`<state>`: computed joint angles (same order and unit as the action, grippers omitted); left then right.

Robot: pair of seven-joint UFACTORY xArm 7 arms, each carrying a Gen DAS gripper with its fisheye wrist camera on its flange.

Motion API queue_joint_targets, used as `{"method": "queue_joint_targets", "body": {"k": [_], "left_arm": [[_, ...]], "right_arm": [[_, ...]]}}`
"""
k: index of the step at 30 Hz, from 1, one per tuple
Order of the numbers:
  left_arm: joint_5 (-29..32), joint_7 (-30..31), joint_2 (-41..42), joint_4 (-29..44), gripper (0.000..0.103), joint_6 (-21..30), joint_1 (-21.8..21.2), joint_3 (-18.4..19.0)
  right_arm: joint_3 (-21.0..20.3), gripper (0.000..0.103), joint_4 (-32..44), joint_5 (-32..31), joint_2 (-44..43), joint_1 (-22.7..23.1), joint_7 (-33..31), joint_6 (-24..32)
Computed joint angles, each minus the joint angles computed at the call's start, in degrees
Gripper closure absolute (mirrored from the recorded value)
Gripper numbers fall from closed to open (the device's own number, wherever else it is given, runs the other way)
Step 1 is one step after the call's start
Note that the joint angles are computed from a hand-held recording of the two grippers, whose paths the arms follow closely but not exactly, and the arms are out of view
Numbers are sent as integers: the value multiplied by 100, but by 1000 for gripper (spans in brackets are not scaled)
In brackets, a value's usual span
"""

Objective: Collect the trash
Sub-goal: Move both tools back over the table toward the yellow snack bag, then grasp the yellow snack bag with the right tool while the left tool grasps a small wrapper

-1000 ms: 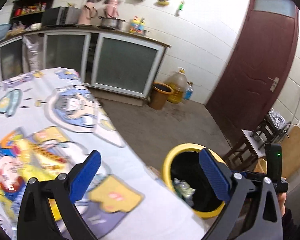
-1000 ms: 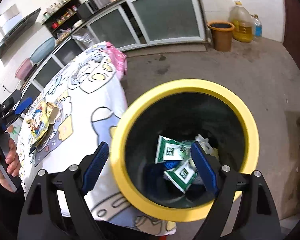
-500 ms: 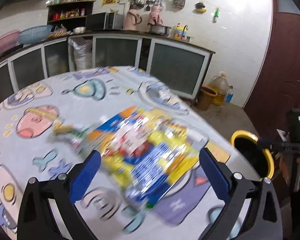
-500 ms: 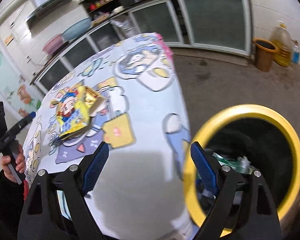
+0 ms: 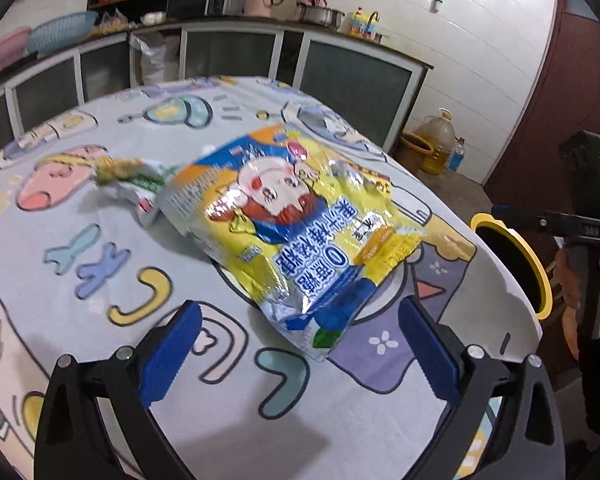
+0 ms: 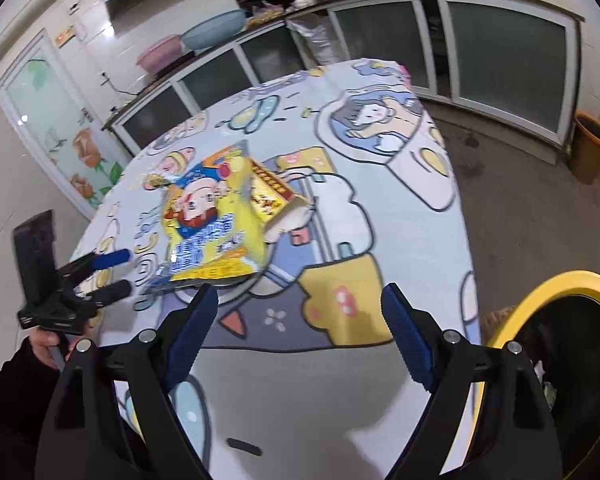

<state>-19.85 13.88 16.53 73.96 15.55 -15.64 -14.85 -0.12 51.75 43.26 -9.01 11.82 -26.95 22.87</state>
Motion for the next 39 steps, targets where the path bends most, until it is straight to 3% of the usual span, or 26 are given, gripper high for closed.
{"method": "queue_joint_targets", "body": {"k": [3, 8, 13, 16, 24, 30, 35, 39], "left_arm": [[-363, 164, 196, 239, 8, 208, 180, -192], [-448, 79, 307, 365, 8, 236, 84, -150], [-71, -68, 243, 353, 8, 91, -61, -11], [167, -220, 225, 348, 8, 26, -113, 97], [929, -506, 72, 205, 8, -256, -21, 463], [483, 610, 338, 726, 8, 34, 722, 67], [-194, 1869, 859, 1600, 8, 814, 1212, -289], [-122, 2490, 1325, 2384, 8, 1333, 1089, -99]], "right_arm": [[-27, 23, 24, 195, -22, 64, -195, 13], [-28, 23, -64, 267, -167, 87, -353, -39], [-179, 23, -72, 654, -213, 178, -731, 144], [-273, 23, 123, 1121, -38, 172, -1111, 617], [66, 26, 776, 1536, 645, -169, -1300, 1326], [314, 28, 1286, 1438, 1093, -374, -1173, 1622], [464, 32, 1606, 1129, 1398, -489, -959, 1797], [553, 32, 1875, 934, 1645, -570, -810, 1971]]}}
